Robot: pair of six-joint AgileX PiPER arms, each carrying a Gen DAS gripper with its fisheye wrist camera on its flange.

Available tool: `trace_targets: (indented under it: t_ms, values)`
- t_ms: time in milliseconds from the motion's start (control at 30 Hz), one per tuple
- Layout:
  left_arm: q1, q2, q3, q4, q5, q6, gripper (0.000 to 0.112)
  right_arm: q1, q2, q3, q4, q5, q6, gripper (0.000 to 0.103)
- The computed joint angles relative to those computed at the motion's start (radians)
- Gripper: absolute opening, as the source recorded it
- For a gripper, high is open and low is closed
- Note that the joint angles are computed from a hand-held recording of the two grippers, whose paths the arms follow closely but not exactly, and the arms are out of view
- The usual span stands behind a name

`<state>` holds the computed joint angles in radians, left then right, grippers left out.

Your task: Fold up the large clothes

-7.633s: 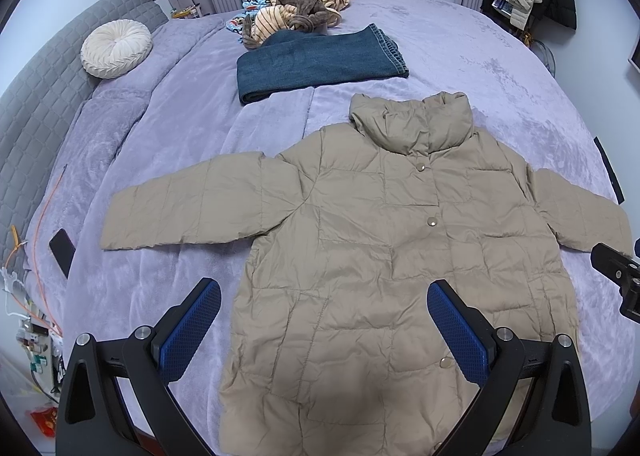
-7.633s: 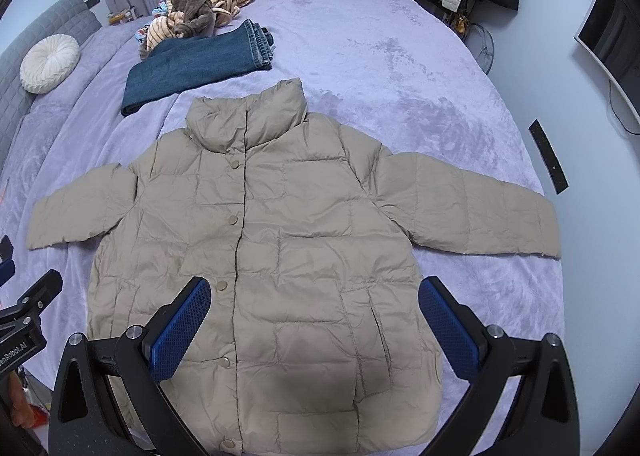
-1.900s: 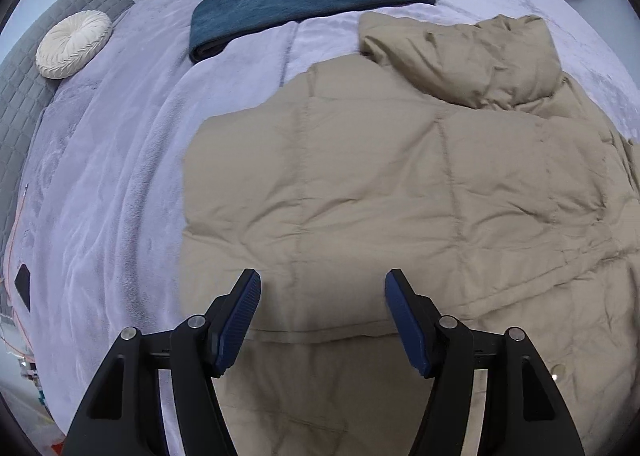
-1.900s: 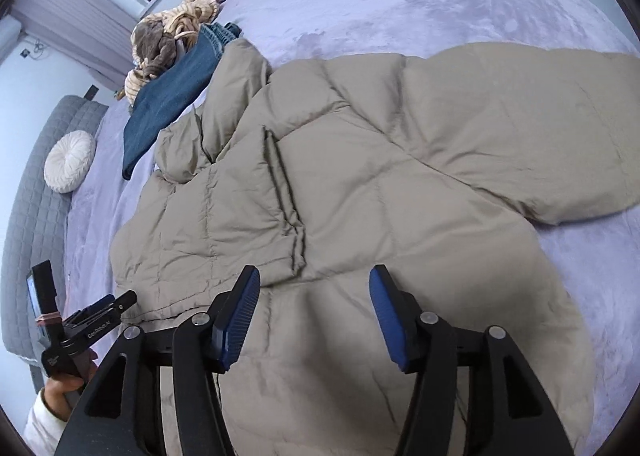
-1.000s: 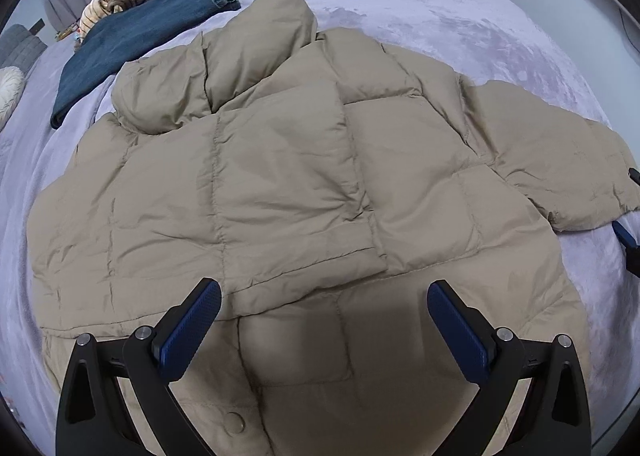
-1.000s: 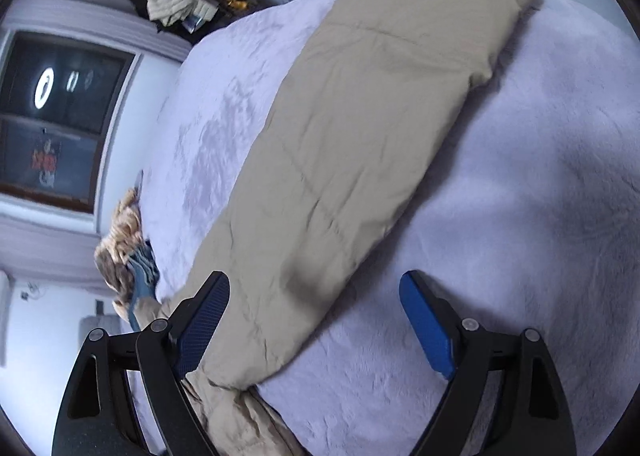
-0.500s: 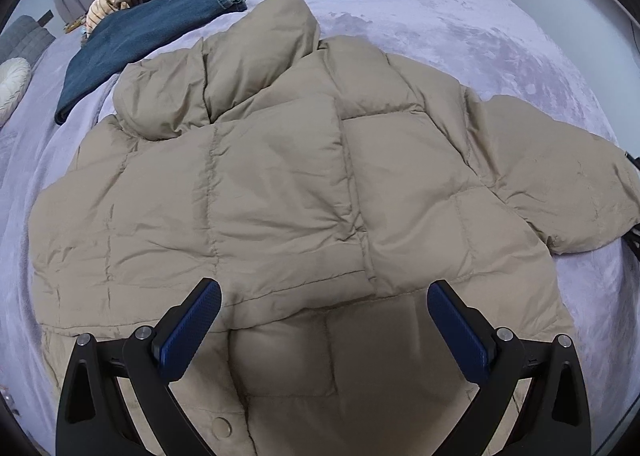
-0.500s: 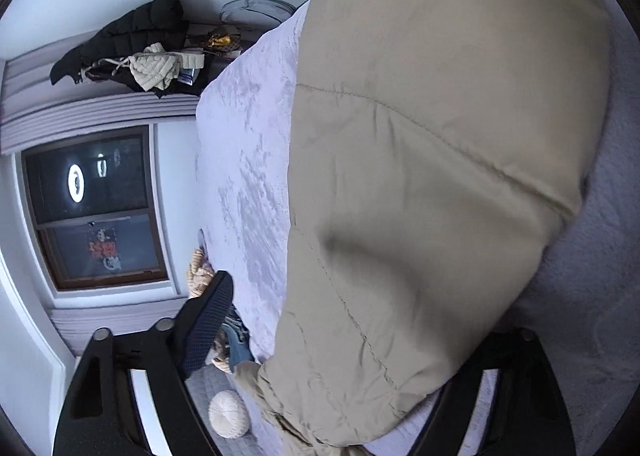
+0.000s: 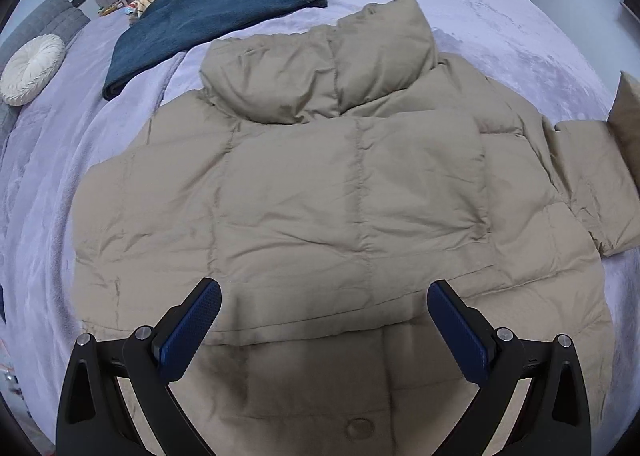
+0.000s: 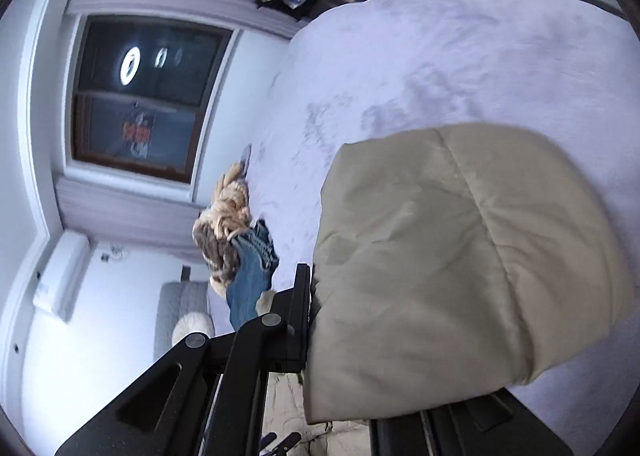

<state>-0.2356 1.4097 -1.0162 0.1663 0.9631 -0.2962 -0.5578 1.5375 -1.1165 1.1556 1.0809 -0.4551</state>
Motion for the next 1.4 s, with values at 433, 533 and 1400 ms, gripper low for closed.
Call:
trace_targets:
  t_ms: [433, 533, 1400]
  values:
    - [0.586, -0.077, 0.114, -0.183, -0.108, 0.497, 0.103, 1.103, 0.084, -0.145, -1.023, -0.375, 0.717, 0.007]
    - [0.671, -0.062, 0.125, -0.226, -0.125, 0.578, 0.103, 1.145, 0.146, -0.095, -1.064, -0.41, 0.821, 0.007]
    - [0.989, 0.073, -0.038, -0.747, 0.095, 1.018, 0.103, 0.963, 0.079, -0.117, -0.682, -0.441, 0.761, 0.017]
